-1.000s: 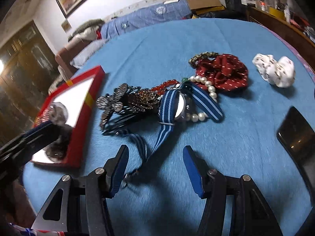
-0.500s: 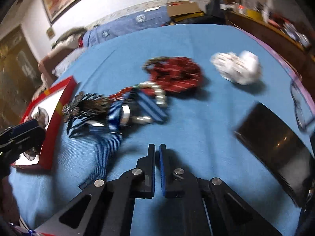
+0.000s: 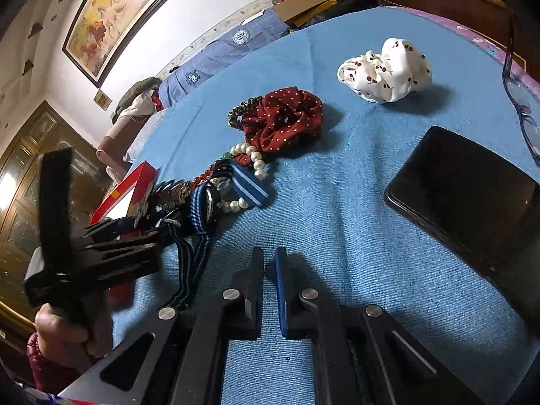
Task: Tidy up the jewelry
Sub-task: 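Grasp the black claw clips with the left tool while the right grasps the blue striped watch, then hold the claw clips and the watch lifted above the bed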
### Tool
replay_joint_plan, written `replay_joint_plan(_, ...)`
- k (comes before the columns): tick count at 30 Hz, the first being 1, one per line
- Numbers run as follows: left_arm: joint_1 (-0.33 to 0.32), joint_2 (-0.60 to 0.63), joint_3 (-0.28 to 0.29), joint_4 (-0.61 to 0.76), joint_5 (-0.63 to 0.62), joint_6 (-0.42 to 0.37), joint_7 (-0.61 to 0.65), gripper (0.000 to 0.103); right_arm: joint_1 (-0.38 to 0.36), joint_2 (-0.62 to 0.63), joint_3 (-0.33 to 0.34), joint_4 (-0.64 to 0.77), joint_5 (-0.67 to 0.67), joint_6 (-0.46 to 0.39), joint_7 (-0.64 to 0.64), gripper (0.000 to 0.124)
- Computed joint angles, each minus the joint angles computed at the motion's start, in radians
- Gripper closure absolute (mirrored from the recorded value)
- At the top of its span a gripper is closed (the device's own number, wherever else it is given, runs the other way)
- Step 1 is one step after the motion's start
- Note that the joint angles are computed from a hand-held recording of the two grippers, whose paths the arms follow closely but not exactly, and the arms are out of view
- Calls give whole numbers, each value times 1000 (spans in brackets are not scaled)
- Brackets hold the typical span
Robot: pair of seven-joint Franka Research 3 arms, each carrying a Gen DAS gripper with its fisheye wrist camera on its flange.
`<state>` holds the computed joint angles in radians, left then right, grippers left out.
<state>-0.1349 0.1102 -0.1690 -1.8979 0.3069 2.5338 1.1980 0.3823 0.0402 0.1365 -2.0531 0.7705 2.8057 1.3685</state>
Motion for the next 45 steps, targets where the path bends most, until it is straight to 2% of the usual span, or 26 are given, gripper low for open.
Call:
replay_joint_plan(1,3,-3,-2,-11,-24,22,3,54,0,3,1,4,3,-1,-2,115)
replay_joint_plan(2,18,-7,-17,-20,-47,36,2,67,0,14,1,17,1,-2,-1,115)
replay_joint_plan(3,-3,-13,2,-29,0,41,-48,75,0,15,2,19,3,-3,-4,113)
replay_joint_plan(5,-6,-28,4,-58,34,78,-80,78,-1,18,4,22,11,-2,-16,110)
replay_joint_plan(7,1,-41,1,-86,-1,112,-67,83,-1,19,5,24,6,2,-19,104)
replay_joint_plan(8,4,-48,1,-100,-8,129,-71,89,1,19,5,24,-9,9,-8,103)
replay_joint_plan(10,16,-62,-2,-125,-89,176,-22,90,7,27,6,31,-44,26,24,100)
replay_joint_plan(13,21,-83,5,-152,-81,226,-46,90,6,40,11,61,-38,3,36,92)
replay_joint_plan(16,30,-111,11,-185,-105,289,-38,90,15,74,9,118,-108,-35,107,88)
replay_joint_plan(18,41,-133,17,-205,-9,332,-133,90,30,103,3,163,-199,-41,171,85)
replay_joint_plan(21,58,-147,21,-213,72,356,-222,90,68,165,-20,257,-388,-51,308,79)
replay_joint_plan(23,64,-150,24,-216,79,357,-237,90,95,212,-44,328,-511,-91,384,69)
replay_joint_plan(27,70,-151,24,-213,84,351,-252,90,143,297,-76,453,-693,-172,484,66)
replay_joint_plan(30,70,-152,24,-215,79,357,-248,90,226,340,-144,523,-921,-236,592,65)
replay_joint_plan(33,72,-158,24,-223,86,364,-250,90,267,364,-175,550,-1080,-279,641,67)
replay_joint_plan(34,72,-157,24,-224,84,365,-248,90,261,357,-171,532,-1094,-251,657,81)
replay_joint_plan(36,71,-159,23,-226,86,368,-246,90,240,336,-156,494,-1088,-216,672,81)
replay_joint_plan(40,71,-164,22,-233,92,378,-245,90,183,258,-134,364,-1032,-70,696,81)
replay_joint_plan(45,72,-168,20,-242,96,388,-241,90,112,153,-97,176,-913,170,657,81)
